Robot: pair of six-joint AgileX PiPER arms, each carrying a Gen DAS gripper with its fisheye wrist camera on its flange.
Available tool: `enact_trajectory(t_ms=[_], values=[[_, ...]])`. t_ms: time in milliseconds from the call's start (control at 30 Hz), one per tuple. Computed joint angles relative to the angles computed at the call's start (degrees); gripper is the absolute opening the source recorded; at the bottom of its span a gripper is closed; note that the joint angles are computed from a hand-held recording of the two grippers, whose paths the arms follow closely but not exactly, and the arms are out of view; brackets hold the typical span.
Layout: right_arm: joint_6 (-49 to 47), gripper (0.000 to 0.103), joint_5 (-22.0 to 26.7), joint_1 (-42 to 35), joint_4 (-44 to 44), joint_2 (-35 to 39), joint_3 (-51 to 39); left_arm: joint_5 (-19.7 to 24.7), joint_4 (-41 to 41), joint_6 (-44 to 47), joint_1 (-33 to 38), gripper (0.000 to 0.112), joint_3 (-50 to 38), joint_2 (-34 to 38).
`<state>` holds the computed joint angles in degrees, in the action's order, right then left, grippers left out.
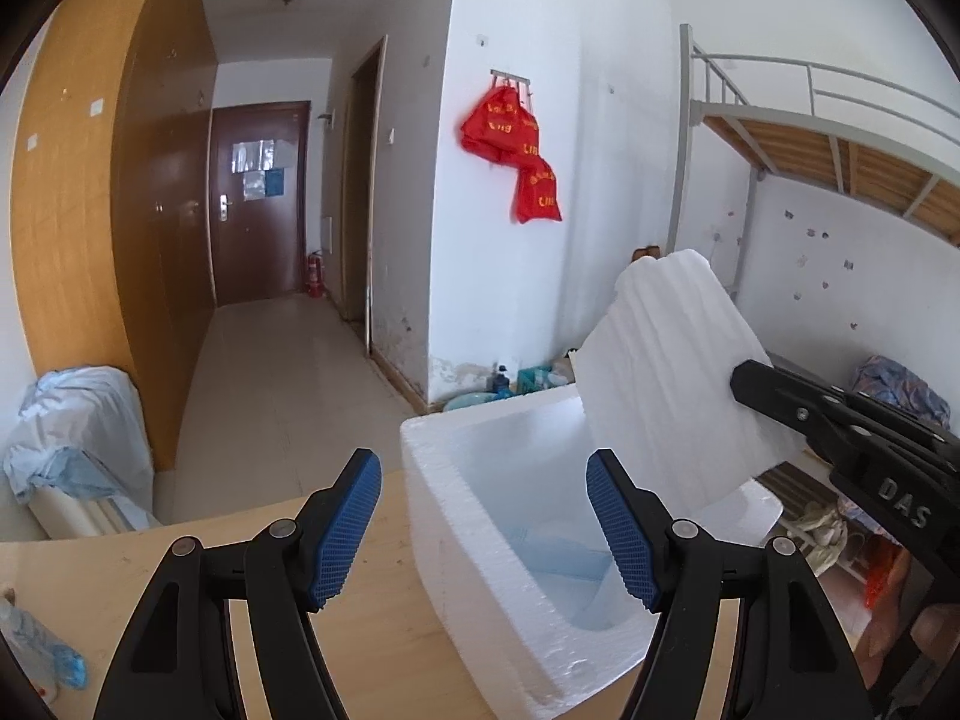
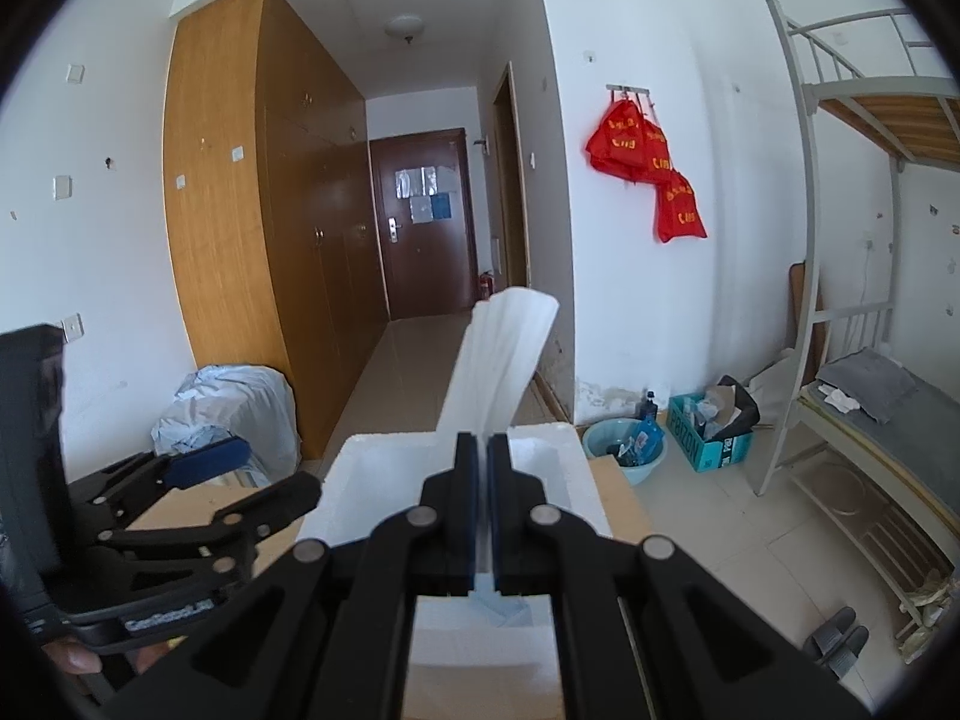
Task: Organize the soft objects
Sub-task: 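Lower the white tissue into the foam box and open the right gripper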
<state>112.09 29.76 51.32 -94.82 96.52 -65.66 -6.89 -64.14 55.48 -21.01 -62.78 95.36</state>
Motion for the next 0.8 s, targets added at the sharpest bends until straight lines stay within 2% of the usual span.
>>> enact_trajectory(t_ms=[67,200,333,367,400,433,467,500,567,733,800], values=[[-0.6,0.005,-1.0,-0.7,0.7,1.2,-0.9,0.1,-1.5,1.5,0.3,0.072,-0.1,0.2],[-2.3,0.005,-4.1,-2.5,3.3,3.4,-2.4,0.3,3.9,-3.9,1.0,0.072,0.5,-0.2],[-1.8,0.008,-5.5,-3.1,4.3,3.5,-2.1,0.3,4.0,-4.0,1.3,0.072,0.6,-0.2],[-2.7,0.017,-5.4,-3.1,5.3,3.4,-2.2,0.1,3.9,-4.0,1.3,0.072,0.7,-0.2],[-4.2,0.035,-5.0,-2.9,6.7,3.3,-2.5,0.0,2.7,-2.8,1.3,0.072,0.6,-0.2],[-4.1,0.047,-4.2,-2.5,6.5,3.2,-2.3,0.1,0.5,-0.7,1.3,0.072,0.3,-0.1],[-2.9,0.067,-2.9,-1.9,5.5,2.9,-1.9,0.3,0.5,-0.8,1.4,0.072,0.3,-0.2],[-2.5,0.078,-2.0,-1.5,5.0,2.9,-1.9,0.2,1.1,-1.4,1.4,0.072,0.5,-0.4],[-0.6,0.082,0.4,-0.3,3.0,2.3,-1.1,0.0,0.1,-0.4,1.3,0.072,0.6,-0.6],[-2.7,0.082,0.1,0.2,4.9,1.6,-1.2,-0.4,-6.9,6.8,0.9,0.072,0.6,-1.2],[-3.2,0.082,-0.5,0.0,5.2,1.7,-1.7,-0.3,-6.9,6.8,1.0,0.072,1.2,-2.0]])
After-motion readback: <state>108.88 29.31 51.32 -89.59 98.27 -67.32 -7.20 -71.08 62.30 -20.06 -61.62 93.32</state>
